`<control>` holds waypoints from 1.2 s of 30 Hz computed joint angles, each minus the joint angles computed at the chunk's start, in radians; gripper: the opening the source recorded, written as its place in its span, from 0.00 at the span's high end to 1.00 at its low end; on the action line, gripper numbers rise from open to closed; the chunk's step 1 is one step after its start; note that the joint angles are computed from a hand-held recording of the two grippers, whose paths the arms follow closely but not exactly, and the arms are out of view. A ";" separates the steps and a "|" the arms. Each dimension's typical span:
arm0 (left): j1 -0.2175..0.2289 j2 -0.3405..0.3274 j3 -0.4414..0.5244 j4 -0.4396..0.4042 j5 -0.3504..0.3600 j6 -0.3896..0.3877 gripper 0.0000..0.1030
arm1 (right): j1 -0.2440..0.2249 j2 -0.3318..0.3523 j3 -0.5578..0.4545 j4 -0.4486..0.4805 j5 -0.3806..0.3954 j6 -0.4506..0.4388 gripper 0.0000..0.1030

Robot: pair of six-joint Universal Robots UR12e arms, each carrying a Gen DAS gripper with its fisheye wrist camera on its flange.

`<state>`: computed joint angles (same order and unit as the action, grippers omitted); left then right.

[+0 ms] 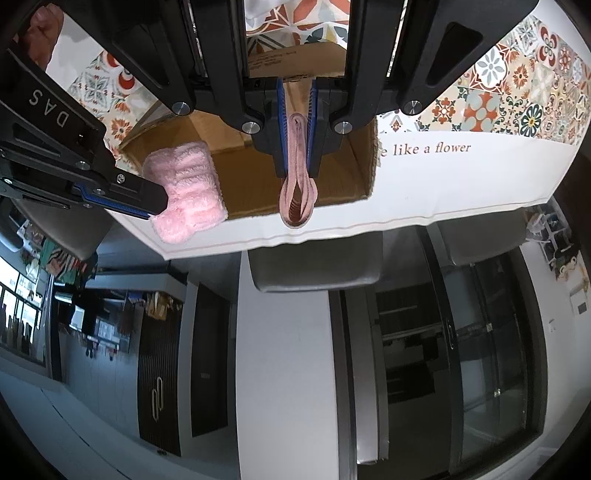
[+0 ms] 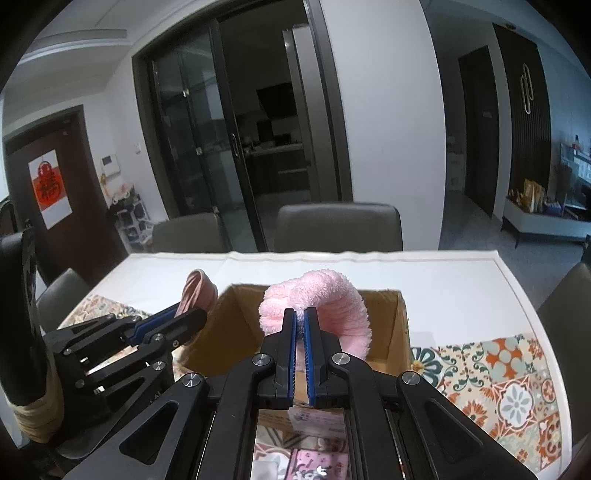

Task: Organize soft objects
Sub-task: 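Carry the hair ties and pink sock with both tools over the cardboard box, then open both tools to drop the hair ties and sock into the box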

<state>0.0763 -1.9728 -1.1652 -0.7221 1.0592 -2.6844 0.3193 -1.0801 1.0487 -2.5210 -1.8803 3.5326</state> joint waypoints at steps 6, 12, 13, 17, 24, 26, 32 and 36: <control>-0.013 -0.026 0.024 -0.063 0.032 0.031 0.89 | -0.014 0.013 -0.008 0.065 0.032 0.025 0.95; -0.019 -0.043 0.035 -0.098 0.055 0.043 0.86 | -0.027 0.024 -0.011 0.117 0.058 0.046 0.95; -0.019 -0.045 0.037 -0.105 0.056 0.043 0.81 | -0.030 0.026 -0.011 0.124 0.062 0.050 0.95; -0.016 -0.047 0.040 -0.117 0.050 0.038 0.61 | -0.034 0.033 -0.016 0.146 0.083 0.053 0.94; -0.009 -0.050 0.046 -0.137 0.043 0.031 0.39 | -0.039 0.035 -0.016 0.162 0.082 0.078 0.76; -0.007 -0.046 0.044 -0.142 0.037 0.031 0.38 | -0.038 0.034 -0.015 0.163 0.070 0.080 0.72; 0.005 -0.021 0.021 -0.125 0.010 0.020 0.31 | -0.032 0.020 -0.006 0.174 0.039 0.106 0.72; 0.014 0.005 -0.009 -0.085 -0.009 0.011 0.27 | -0.025 0.003 0.010 0.173 0.009 0.121 0.68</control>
<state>0.0904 -1.9682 -1.1743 -0.8071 1.0500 -2.6731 0.2946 -1.0771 1.0584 -2.3480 -1.8710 3.6532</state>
